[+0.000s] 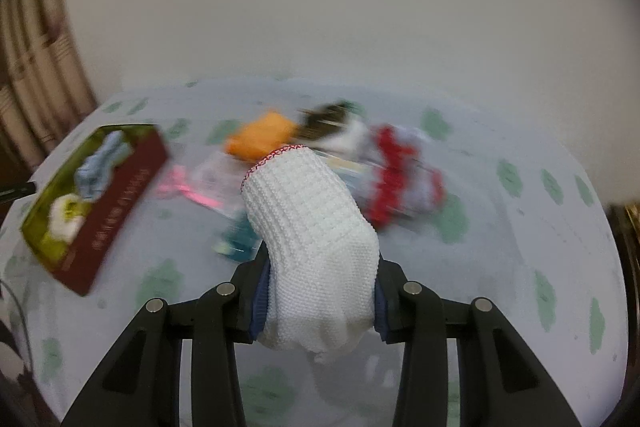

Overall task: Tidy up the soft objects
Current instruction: 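Carry the white waffle-knit cloth into the gold tin and open the right gripper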

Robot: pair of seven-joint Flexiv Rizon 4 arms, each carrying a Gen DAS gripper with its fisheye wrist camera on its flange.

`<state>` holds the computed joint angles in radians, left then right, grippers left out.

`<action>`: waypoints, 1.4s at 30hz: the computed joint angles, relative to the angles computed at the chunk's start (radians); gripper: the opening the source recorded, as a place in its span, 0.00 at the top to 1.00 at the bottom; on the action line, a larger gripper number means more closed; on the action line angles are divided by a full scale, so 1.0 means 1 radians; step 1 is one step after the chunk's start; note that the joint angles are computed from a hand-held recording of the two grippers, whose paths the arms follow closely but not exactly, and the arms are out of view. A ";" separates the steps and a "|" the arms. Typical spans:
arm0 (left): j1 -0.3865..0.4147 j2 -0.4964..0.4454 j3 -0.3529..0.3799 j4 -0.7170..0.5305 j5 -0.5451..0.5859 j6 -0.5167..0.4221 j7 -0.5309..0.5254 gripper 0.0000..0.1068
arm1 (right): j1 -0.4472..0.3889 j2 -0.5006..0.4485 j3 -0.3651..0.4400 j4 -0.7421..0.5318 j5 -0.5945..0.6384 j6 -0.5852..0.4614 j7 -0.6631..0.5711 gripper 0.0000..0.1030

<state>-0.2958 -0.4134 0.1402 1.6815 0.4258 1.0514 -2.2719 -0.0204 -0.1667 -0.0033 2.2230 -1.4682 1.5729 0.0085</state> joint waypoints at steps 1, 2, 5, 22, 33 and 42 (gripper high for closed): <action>0.003 0.004 0.002 0.008 0.000 0.008 -0.003 0.66 | 0.013 -0.011 0.011 -0.014 0.029 -0.001 -0.028 0.63; 0.006 0.007 0.006 0.016 0.000 0.013 -0.010 0.66 | 0.032 -0.024 0.022 -0.029 0.071 -0.005 -0.068 0.63; 0.007 0.016 0.021 0.027 0.011 0.011 -0.045 0.66 | 0.101 -0.069 0.050 -0.080 0.209 -0.015 -0.193 0.63; 0.059 0.044 0.017 0.072 -0.018 0.025 -0.096 0.66 | 0.310 -0.317 0.194 -0.422 0.725 -0.202 -0.735 0.63; 0.079 0.042 0.014 0.083 -0.044 0.024 -0.112 0.66 | 0.420 -0.420 0.141 -0.554 0.907 -0.302 -0.871 0.63; 0.080 0.042 0.014 0.088 -0.048 0.034 -0.105 0.66 | 0.504 -0.438 0.056 -0.578 0.987 -0.301 -0.919 0.43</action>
<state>-0.2157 -0.3716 0.1538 1.7700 0.3781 1.0854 -2.3764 0.4833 -0.6043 0.0524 1.6455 -0.4811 1.2723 -0.9102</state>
